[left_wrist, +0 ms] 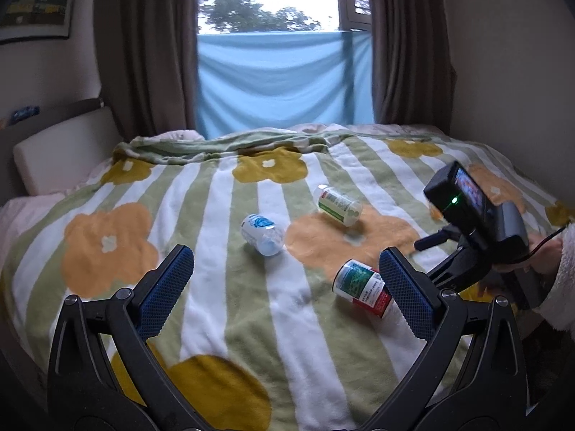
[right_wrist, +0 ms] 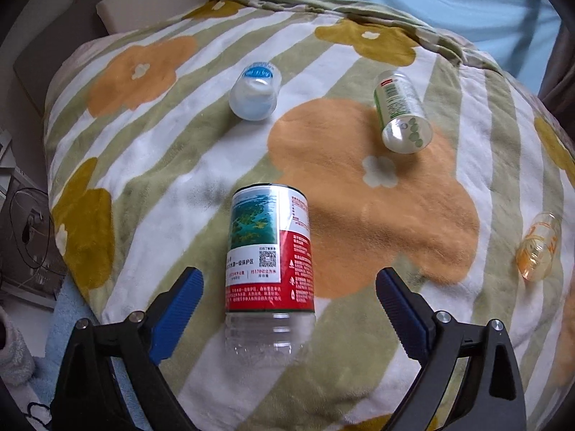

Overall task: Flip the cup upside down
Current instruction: 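Lift the bottle with the right gripper and carry it toward the left gripper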

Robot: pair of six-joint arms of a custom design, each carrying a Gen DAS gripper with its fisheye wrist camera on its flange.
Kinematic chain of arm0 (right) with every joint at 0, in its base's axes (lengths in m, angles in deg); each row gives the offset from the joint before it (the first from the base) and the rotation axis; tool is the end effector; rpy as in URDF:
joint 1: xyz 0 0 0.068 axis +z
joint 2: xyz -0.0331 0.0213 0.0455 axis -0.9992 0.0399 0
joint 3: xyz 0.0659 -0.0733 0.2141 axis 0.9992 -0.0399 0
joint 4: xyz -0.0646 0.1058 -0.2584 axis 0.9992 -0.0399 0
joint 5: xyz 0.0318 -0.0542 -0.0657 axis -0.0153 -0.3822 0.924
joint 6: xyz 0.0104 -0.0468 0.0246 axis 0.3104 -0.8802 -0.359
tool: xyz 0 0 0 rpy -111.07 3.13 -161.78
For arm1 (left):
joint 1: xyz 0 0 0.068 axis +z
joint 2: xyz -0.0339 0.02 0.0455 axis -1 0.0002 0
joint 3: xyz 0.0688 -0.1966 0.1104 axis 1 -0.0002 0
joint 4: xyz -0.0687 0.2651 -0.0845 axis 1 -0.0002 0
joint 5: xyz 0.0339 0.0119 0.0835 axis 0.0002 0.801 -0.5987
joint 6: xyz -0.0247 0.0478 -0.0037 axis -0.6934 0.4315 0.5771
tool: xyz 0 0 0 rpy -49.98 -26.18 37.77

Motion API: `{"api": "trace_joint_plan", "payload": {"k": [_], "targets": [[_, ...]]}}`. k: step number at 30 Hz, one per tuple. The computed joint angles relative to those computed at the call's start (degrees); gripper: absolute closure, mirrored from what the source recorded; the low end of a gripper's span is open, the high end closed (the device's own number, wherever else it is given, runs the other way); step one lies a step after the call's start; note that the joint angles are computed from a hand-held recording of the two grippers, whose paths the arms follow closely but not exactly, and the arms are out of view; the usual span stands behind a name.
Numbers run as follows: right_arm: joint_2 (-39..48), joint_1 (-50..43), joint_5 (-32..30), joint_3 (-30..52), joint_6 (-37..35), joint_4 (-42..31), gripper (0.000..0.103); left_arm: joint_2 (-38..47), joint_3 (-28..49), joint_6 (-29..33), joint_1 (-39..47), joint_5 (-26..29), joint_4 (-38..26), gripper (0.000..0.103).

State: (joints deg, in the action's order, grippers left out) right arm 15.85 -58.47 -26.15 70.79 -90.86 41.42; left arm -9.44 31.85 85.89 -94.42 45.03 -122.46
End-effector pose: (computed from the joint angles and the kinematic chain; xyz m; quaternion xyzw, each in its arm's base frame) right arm 0.2897 0.1664 0.1789 -0.3022 0.9188 0.1001 0.2333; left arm 0.1592 -0.0131 0.2502 0.0832 0.8529 -0.0011 0.5155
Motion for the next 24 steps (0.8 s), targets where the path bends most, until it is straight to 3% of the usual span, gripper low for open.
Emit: {"api": "trace_joint_plan", "payload": {"k": [4, 8, 16, 21, 24], "targets": [[-11.3, -2.4, -2.3, -6.4, -0.9, -1.2, 0.007, 13.5, 4.0, 17.7, -2.3, 4.6, 5.0, 0.0], [-20.0, -6.0, -6.0, -10.9, -1.1, -3.3, 0.007, 31.7, 10.4, 33.1, -7.7, 5.0, 6.6, 0.0], [-36.5, -13.4, -12.3, -19.2, 0.2, -6.7, 0.007, 58.1, 17.2, 58.3, -20.4, -8.9, 12.5, 0.0], [-44.2, -18.7, -15.0, -23.1, -0.7, -9.4, 0.007, 67.8, 22.6, 69.8, -24.6, -15.2, 12.2, 0.0], [-48.1, -22.4, -17.7, -25.3, -1.4, -10.8, 0.007, 71.3, 24.6, 75.3, -26.0, -17.5, 11.1, 0.01]]}}
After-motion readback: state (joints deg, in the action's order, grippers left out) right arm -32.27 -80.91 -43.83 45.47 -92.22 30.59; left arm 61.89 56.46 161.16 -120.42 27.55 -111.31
